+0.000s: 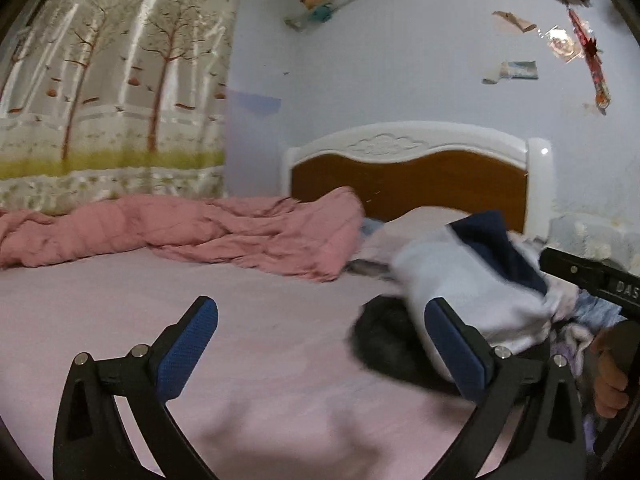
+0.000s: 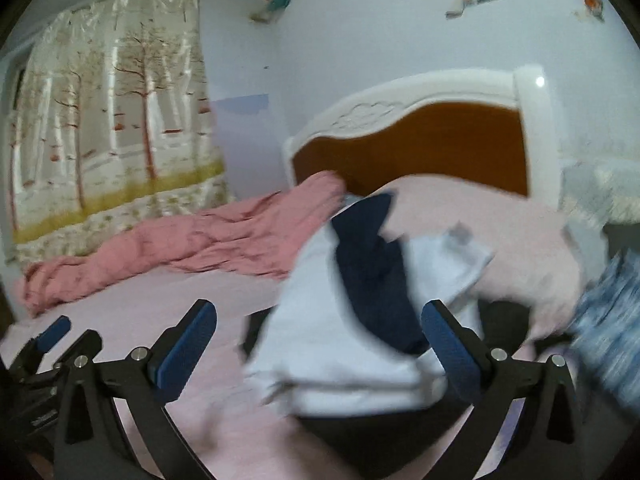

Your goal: Fold large clothes

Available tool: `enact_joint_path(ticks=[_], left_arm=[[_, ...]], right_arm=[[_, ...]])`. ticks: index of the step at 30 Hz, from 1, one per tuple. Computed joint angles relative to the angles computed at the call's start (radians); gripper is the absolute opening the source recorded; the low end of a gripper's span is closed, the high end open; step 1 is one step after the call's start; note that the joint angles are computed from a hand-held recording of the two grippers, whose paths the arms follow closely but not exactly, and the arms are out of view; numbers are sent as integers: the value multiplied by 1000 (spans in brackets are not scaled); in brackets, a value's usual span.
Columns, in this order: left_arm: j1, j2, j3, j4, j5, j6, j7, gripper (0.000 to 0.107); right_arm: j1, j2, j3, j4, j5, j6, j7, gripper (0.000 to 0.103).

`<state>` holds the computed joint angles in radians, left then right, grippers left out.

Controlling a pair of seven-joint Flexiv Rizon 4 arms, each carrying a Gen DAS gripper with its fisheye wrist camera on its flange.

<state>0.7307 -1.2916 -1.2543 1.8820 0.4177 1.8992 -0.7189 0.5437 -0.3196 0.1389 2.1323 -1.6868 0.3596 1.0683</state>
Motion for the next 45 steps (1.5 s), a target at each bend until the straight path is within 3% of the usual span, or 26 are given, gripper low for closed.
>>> enact_joint_path(ticks=[6, 12, 22, 45], left_arm=[[13, -60, 63, -71, -5, 17, -12, 103], [-9, -68, 113, -99, 2, 39, -30, 103], [-6, -78, 128, -104, 47, 49, -65, 103], [-16, -37, 158, -104, 47, 48, -98, 103]], right_arm=[[118, -220, -40, -189, 74, -72, -113, 103], [154, -330, -101, -276, 85, -1, -104, 103], [189, -352, -138, -288, 117, 2, -117, 103], [182, -344, -137, -274, 117, -3, -109, 103]])
